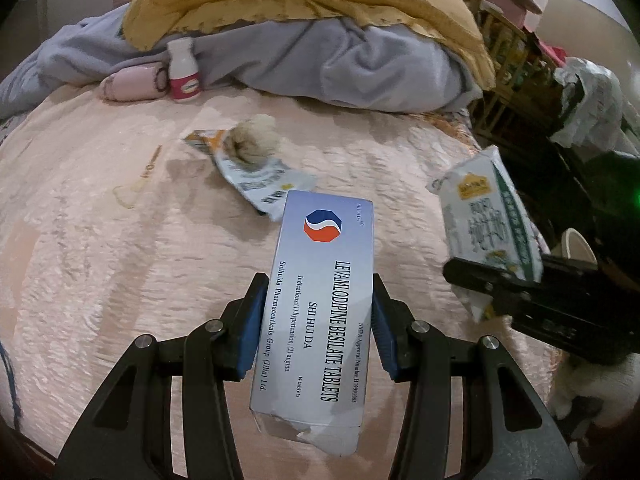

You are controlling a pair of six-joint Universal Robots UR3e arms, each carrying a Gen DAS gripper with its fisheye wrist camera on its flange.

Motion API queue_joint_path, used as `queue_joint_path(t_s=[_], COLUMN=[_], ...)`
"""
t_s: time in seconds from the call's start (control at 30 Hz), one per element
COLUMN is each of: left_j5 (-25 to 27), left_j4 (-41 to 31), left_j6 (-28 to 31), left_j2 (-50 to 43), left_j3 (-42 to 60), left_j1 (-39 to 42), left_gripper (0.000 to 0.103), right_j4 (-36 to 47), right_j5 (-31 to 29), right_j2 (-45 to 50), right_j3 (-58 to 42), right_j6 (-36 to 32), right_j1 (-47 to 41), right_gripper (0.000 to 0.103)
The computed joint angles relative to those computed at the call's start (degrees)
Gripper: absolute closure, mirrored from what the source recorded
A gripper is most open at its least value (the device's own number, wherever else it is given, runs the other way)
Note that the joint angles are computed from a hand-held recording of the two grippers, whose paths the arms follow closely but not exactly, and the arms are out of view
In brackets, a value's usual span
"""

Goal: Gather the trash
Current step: 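Lift the tablet box with the left tool while the right grasps the milk pouch, then carry the tablet box and milk pouch over the white bucket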

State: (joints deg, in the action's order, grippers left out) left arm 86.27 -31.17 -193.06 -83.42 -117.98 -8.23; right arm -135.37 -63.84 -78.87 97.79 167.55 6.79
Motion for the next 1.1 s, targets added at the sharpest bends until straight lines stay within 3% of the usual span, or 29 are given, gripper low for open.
queue_joint_path(t_s=[0.07, 0.5, 0.73, 1.1], left_j5=[0.63, 6.44, 8.37, 8.98], left_j4=[0.13, -1.46, -3.48, -7.89], left_j6=[-1.13, -5.95, -7.04, -7.41], left_j2=[-1.15, -10.55, -16.54, -28.41], left_j3=[1.35, 13.26, 21.87, 38.73], left_j1=[-2.17, -14.64, -19.97, -26.48], left_gripper=[0.057, 0.057, 0.057, 0.057], right_j4=[1.26, 9.97, 20.87, 37.06], right_j5=[3.93, 9.3, 12.27, 15.06], right_j2=[-5.55, -22.96, -32.96, -40.98], right_j3=[5.38, 16.69, 20.0, 19.35], right_j6=[-2.08, -10.78, -19.99, -33.01], right_j1=[-3.79, -15.95, -26.7, -41.99], right_gripper=[0.081, 0.081, 0.081, 0.081])
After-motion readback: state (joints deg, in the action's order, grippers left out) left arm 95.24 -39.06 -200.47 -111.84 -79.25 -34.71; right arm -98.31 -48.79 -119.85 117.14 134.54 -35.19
